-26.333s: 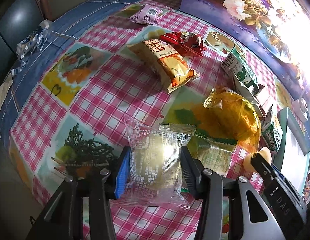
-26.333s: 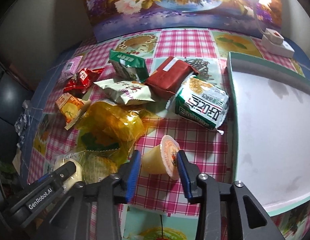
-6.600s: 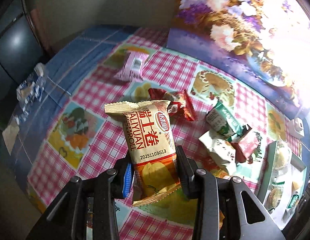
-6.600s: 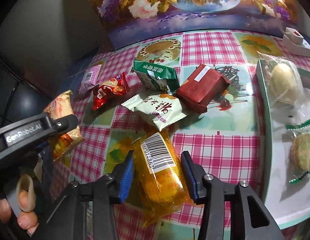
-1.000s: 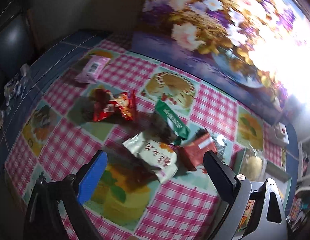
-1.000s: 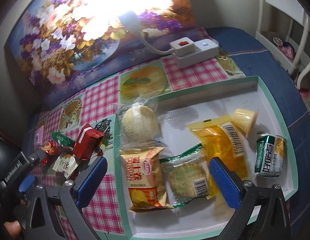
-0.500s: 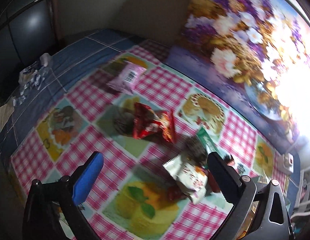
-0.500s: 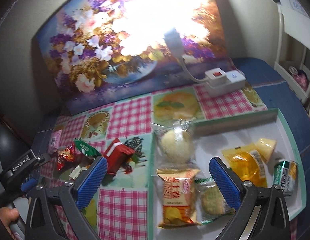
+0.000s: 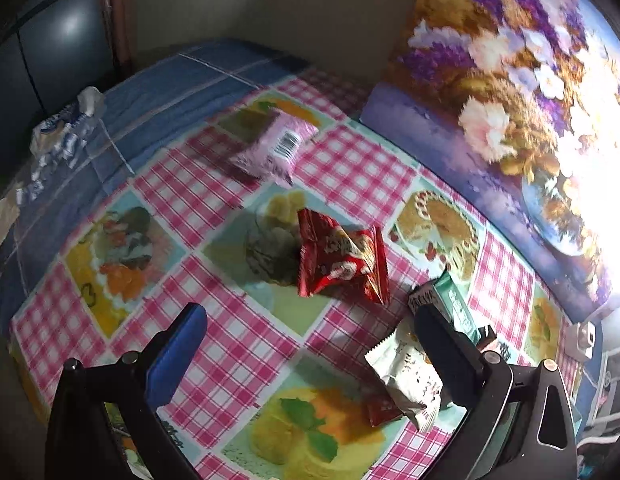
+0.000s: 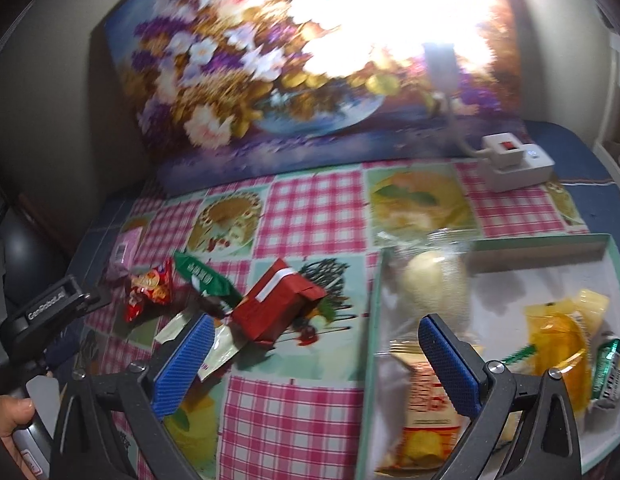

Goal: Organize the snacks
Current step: 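Withdraw both open tools from the tray back toward the snack pile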

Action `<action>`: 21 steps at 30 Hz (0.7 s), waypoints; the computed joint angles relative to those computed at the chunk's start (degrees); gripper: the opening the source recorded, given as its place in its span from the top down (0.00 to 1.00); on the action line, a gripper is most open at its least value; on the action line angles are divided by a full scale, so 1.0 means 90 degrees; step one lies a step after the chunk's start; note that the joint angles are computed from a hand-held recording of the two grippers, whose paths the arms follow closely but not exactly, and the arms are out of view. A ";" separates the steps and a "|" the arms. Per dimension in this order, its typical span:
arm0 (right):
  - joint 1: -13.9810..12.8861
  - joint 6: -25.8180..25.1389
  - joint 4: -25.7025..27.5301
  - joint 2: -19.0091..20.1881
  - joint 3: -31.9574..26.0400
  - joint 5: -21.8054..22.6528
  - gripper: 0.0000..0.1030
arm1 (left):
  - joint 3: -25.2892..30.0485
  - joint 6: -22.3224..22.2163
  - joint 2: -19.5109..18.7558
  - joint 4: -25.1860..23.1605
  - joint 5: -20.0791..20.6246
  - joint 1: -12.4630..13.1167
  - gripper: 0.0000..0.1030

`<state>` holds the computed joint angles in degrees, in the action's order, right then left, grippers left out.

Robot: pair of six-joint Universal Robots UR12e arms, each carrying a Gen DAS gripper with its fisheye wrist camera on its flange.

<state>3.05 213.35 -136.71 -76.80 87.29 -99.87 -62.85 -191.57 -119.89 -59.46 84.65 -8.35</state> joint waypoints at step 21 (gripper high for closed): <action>-0.0182 0.0176 0.0248 0.0242 -0.0183 0.0110 0.00 | 0.0477 0.0986 -0.0410 -0.1052 -0.0433 -0.0256 0.00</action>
<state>1.41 214.93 -134.47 -74.62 85.64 -98.88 -58.56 -182.70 -123.57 -68.93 80.75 -10.65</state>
